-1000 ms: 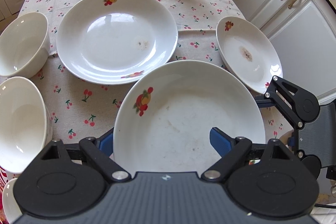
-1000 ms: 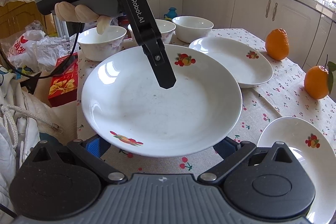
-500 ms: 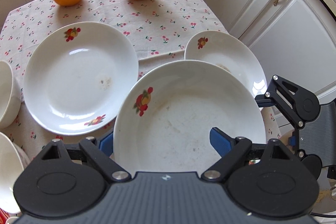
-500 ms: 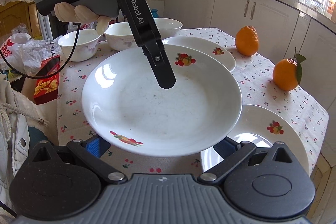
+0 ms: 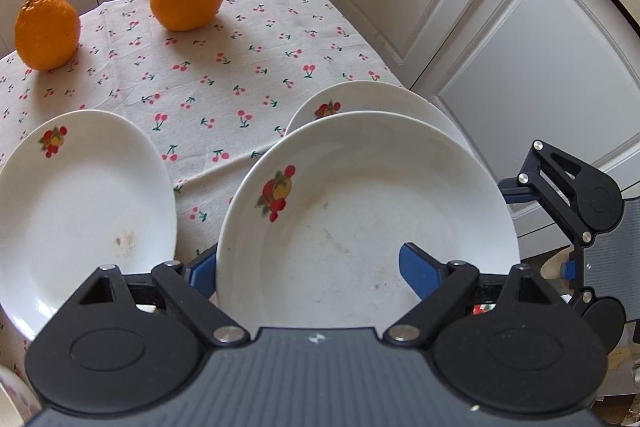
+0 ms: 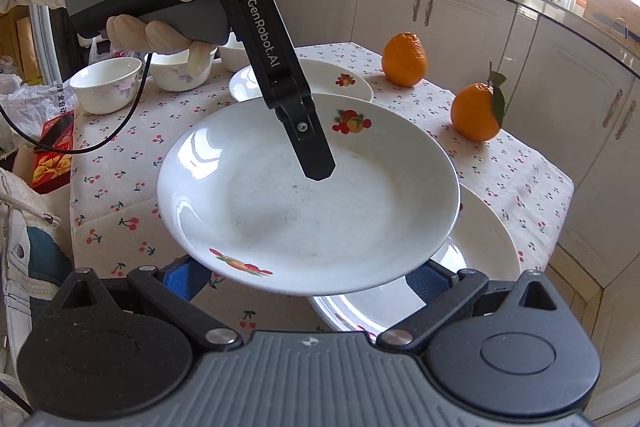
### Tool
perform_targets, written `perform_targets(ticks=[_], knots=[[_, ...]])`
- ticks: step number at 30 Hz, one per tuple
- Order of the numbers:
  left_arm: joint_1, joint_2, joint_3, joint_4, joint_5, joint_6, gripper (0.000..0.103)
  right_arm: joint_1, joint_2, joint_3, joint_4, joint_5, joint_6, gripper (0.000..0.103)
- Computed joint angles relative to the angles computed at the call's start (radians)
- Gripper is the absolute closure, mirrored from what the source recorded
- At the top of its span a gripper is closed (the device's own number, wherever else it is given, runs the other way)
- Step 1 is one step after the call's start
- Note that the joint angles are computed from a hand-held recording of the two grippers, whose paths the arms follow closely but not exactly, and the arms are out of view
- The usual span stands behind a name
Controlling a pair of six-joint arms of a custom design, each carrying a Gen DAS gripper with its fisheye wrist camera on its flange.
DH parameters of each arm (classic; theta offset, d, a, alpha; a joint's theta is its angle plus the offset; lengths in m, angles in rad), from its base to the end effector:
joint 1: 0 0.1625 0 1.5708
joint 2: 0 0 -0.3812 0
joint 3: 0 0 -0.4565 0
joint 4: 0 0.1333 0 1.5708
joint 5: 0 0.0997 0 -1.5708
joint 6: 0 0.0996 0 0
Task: Organize plates and bowls
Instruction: 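Lower the held plate onto the other white plate with the left gripper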
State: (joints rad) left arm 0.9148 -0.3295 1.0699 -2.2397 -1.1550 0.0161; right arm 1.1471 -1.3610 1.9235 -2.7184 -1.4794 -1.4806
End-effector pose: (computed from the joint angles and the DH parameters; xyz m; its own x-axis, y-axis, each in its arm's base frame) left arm -0.3447 -0.7324 -0.1201 -0.6974 0.5935 -0.4017 0.6197 0.7810 0.0779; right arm -0.1183 -0.6086 0.2643 -0.4250 -0.7241 0.5432 -0.8938 0.4304 -0.1255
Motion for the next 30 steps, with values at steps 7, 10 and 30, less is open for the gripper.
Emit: perform_targets(ticks=[7,10,30], knots=[[-0.002,0.083,-0.106,0.032,-0.026,0.035,0.013,-0.025,-0.014,0.002,-0.032,-0.001,0.027,0.000],[-0.002,0.111,-0.139,0.034,-0.036,0.053,0.013,-0.035,-0.018,0.003,-0.041,-0.003,0.042,0.000],[0.012,0.276,-0.383,0.146,-0.070,0.095,0.013,-0.055,0.005,-0.031,-0.076,-0.023,0.116,0.000]])
